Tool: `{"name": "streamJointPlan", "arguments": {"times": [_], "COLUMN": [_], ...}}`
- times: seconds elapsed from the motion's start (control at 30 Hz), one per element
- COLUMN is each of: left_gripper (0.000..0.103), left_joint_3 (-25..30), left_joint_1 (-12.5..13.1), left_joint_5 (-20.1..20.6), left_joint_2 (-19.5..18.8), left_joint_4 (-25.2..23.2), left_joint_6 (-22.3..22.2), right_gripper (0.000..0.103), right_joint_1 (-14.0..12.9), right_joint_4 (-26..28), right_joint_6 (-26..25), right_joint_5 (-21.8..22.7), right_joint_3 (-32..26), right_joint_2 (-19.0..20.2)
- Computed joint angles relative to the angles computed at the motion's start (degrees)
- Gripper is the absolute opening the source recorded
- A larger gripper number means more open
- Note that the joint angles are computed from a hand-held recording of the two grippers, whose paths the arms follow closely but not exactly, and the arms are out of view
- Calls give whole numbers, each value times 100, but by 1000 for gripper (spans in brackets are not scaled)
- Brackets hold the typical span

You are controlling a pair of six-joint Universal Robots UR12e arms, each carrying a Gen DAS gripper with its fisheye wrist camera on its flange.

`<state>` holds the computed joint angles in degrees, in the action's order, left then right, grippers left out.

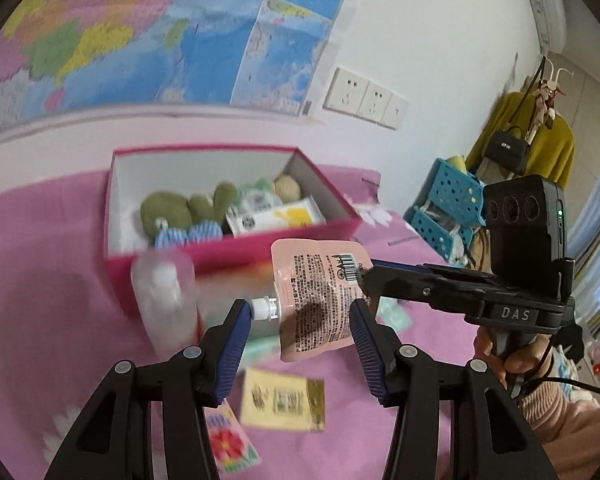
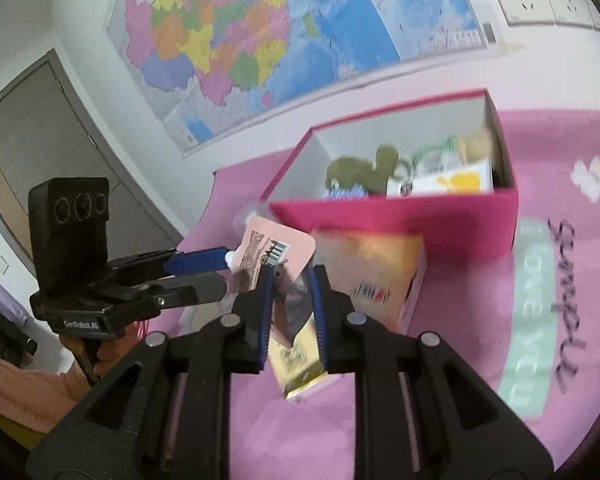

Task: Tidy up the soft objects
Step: 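Carry the peach pouch over the pink box with both tools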

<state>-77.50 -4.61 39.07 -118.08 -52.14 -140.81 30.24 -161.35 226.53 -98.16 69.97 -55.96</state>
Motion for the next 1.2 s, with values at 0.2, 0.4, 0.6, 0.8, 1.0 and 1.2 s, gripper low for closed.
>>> {"name": "streamJointPlan", "arguments": {"times": [0.2, 0.4, 0.6, 0.8, 1.0, 1.2], "left_gripper": [51, 50, 50, 50, 50, 50], "left_joint_3": [340, 706, 1094, 1423, 1654, 1851], "left_joint_1": [-87, -168, -215, -279, -321, -374], "left_joint_5": [46, 272, 441, 705, 881, 1111], "left_joint_2": [-207, -435, -653, -857, -1008, -1145], "left_joint_4": [406, 587, 482, 328, 78, -176], "left_joint_6": [-452, -769, -958, -1133, -1129, -1138], "right_gripper": [22, 22, 22, 22, 22, 22], "right_joint_1": [-164, -282, -396, -489, -538, -578], "right_joint_4": [-36, -52, 7, 211, 333, 497], "right_joint_6": [-157, -311, -391, -372, -264, -118], "right_joint_5": [-60, -75, -32, 86, 194, 327], "right_joint_3": [-166, -383, -627, -828, -870, -877], "right_joint_2": [73, 197, 356, 499, 575, 638]}}
